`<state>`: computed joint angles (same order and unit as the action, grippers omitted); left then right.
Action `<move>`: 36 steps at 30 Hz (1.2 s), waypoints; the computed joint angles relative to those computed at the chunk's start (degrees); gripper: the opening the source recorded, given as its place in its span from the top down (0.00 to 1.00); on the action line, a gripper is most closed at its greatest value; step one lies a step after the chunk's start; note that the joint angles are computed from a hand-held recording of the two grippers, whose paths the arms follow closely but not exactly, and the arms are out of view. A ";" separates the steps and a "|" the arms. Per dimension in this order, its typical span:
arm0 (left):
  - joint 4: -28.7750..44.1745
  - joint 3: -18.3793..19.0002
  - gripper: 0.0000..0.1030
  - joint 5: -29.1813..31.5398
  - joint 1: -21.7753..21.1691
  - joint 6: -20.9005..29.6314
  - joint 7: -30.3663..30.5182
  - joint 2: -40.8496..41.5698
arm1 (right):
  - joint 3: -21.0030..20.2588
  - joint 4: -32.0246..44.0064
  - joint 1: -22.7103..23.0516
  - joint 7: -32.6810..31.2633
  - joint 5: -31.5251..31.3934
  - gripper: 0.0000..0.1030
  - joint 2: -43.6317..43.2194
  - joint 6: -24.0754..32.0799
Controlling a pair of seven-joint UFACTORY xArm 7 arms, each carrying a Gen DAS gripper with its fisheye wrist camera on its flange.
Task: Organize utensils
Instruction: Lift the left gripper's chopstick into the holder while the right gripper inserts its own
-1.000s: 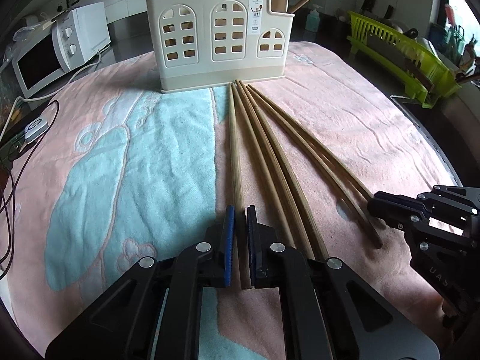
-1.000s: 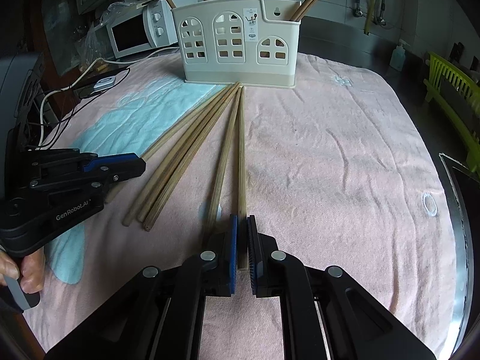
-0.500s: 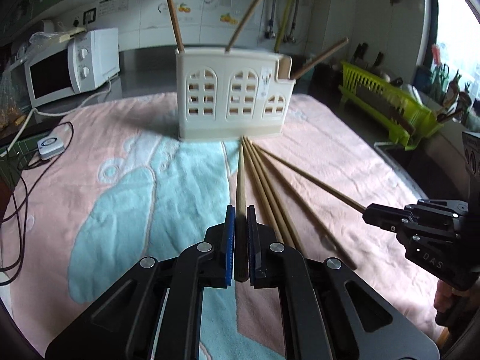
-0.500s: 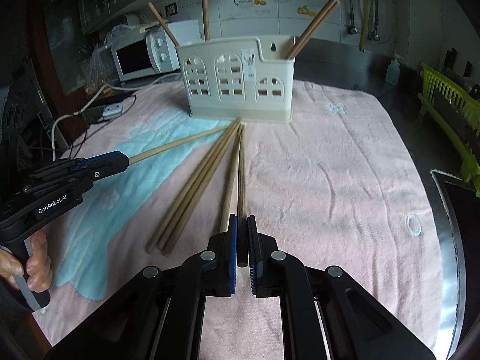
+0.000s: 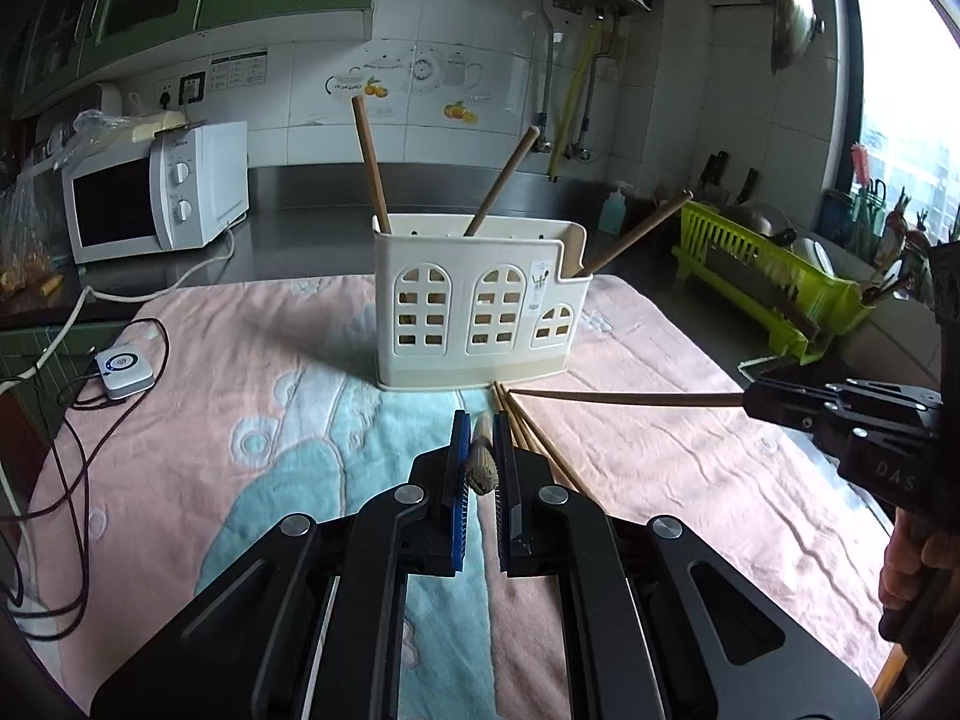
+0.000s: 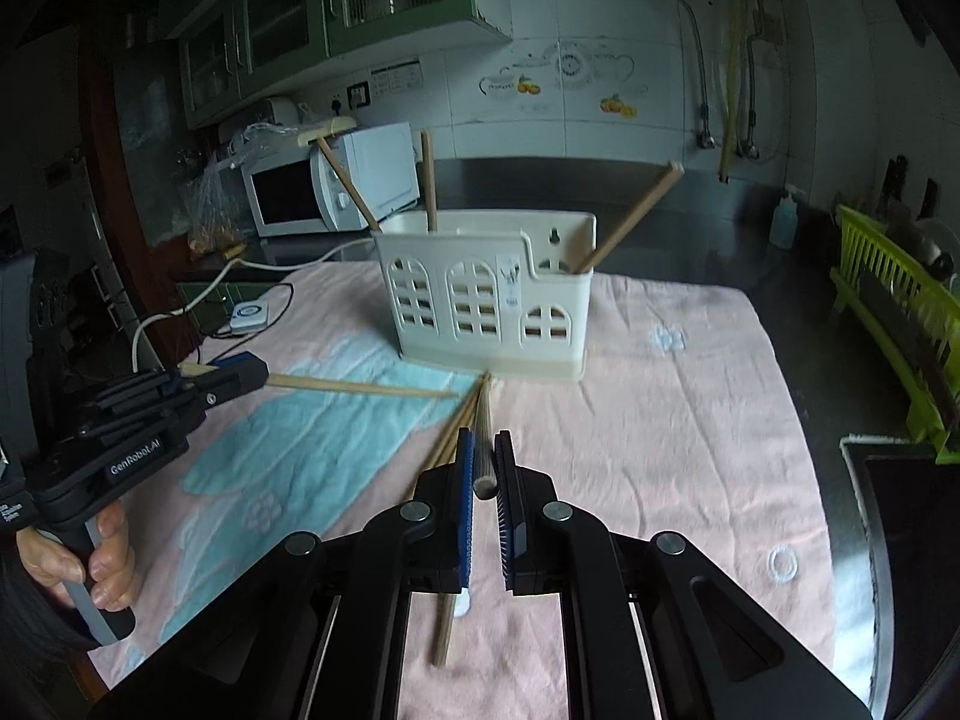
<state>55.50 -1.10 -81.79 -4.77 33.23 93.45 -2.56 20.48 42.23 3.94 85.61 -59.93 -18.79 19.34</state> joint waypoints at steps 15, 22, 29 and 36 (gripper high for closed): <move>11.89 -1.28 0.95 10.57 0.74 -0.19 -14.04 4.17 | -4.63 9.05 0.49 -21.28 13.36 0.94 -0.41 2.65; 16.53 -1.59 0.95 12.99 1.57 1.91 -17.20 4.56 | -5.44 13.82 -0.29 -32.95 20.84 0.94 -1.96 5.63; 22.50 -1.61 0.95 10.09 1.63 2.64 -17.35 4.41 | -4.55 19.48 -2.99 -37.17 22.18 0.94 -1.05 7.93; 28.21 -3.13 0.95 8.43 0.70 -0.72 -17.32 6.48 | -5.20 23.37 -2.99 -37.17 20.63 0.94 3.10 8.61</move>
